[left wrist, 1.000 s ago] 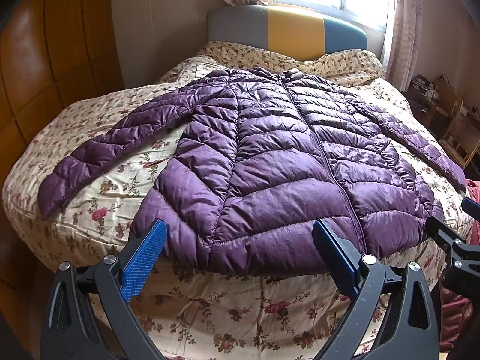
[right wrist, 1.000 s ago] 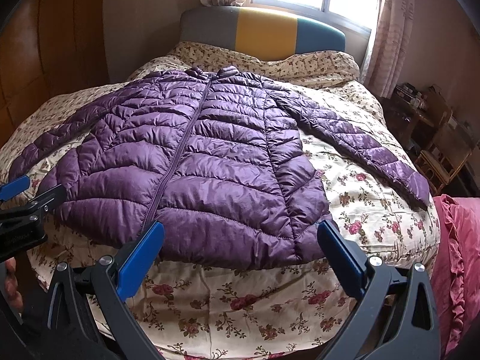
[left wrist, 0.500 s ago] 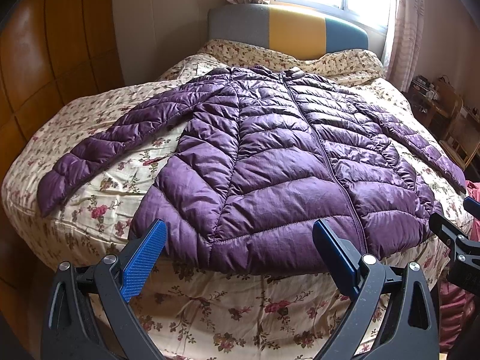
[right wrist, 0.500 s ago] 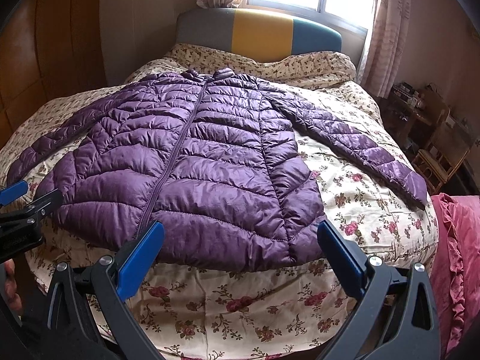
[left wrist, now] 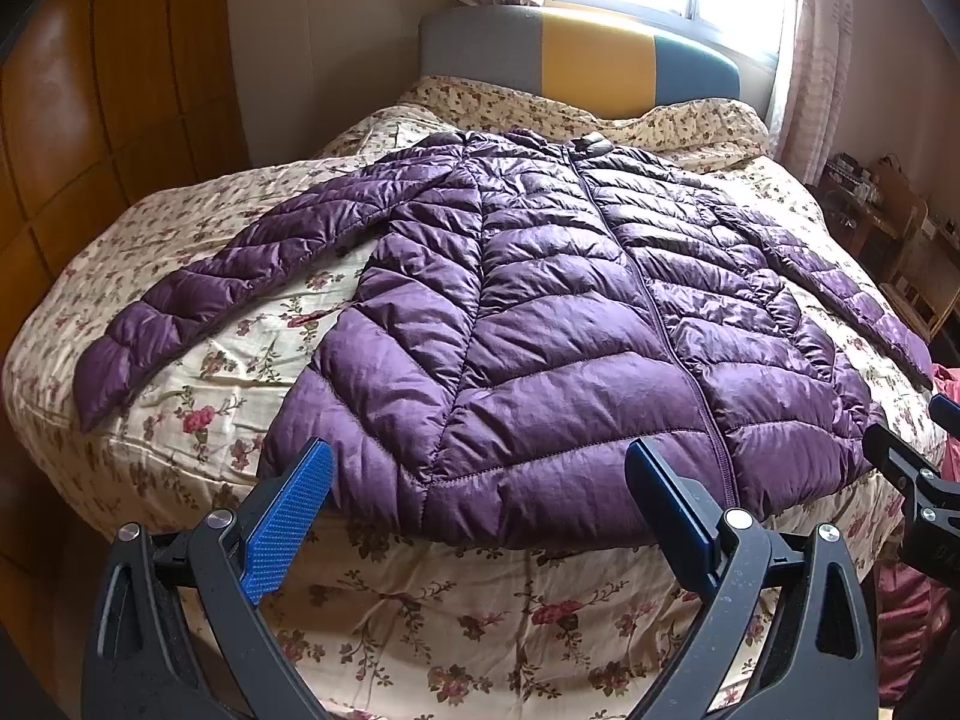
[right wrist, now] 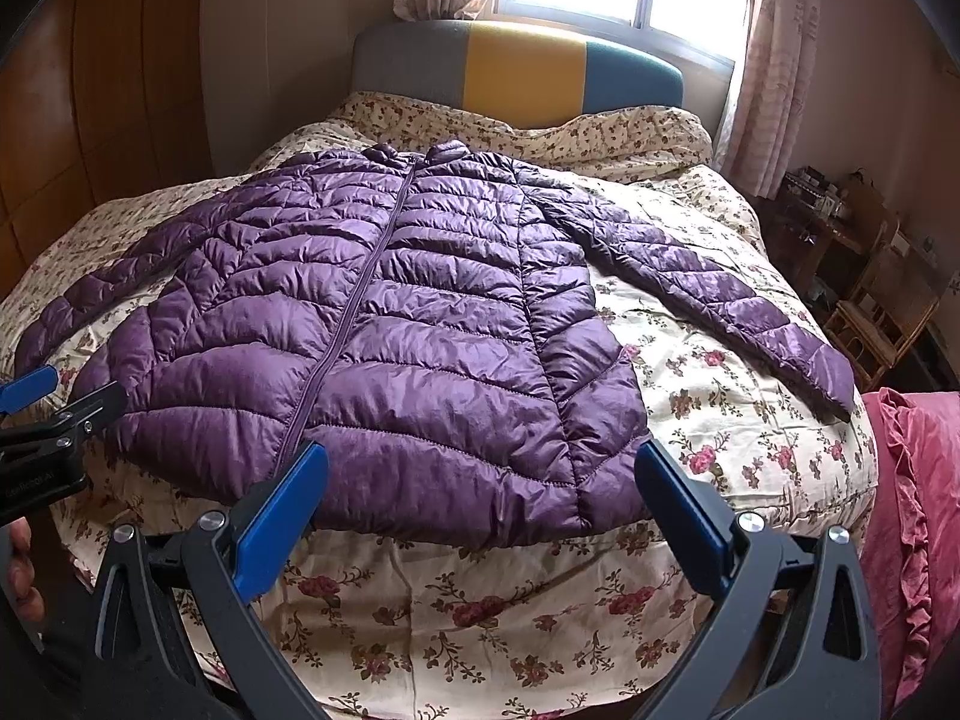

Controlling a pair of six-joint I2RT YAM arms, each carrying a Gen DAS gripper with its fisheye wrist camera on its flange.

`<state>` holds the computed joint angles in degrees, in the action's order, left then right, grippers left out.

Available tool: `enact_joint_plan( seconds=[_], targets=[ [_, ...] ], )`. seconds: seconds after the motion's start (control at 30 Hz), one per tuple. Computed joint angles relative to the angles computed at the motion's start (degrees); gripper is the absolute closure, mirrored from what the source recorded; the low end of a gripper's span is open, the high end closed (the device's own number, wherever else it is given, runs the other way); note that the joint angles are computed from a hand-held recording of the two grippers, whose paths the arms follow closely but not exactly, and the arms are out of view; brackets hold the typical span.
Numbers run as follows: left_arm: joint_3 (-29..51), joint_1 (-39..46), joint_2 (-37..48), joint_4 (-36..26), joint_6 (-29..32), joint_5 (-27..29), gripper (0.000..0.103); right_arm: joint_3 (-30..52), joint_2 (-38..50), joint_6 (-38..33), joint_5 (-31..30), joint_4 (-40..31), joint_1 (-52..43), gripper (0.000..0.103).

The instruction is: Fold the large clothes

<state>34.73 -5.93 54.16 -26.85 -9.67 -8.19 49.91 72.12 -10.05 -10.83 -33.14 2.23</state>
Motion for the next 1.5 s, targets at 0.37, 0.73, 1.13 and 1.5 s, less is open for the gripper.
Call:
enact_joint_plan(
  seconds=[0.37, 0.73, 1.13, 1.5],
  targets=[
    [0.77, 2.88, 2.55, 0.65, 1.20, 3.02, 0.006, 0.19, 2.80, 0.34, 0.52, 0.69, -0.83, 0.002],
    [10.62, 4.92, 17.44, 4.85, 7.11, 4.74, 0.006, 12.19, 24.35, 4.04, 0.42, 2.14, -14.68, 0.002],
    [28.82, 4.42, 39.64, 9.03, 8.17, 4.15, 0.006, 43.46, 55.14, 15.03, 1.38, -2.70, -31.30, 0.014],
    [48.89, 5.83, 58.04, 2.93, 5.13, 6.99, 0.006, 70.90, 72.01, 25.31, -2.99, -12.83, -39.31, 0.034]
  ],
)
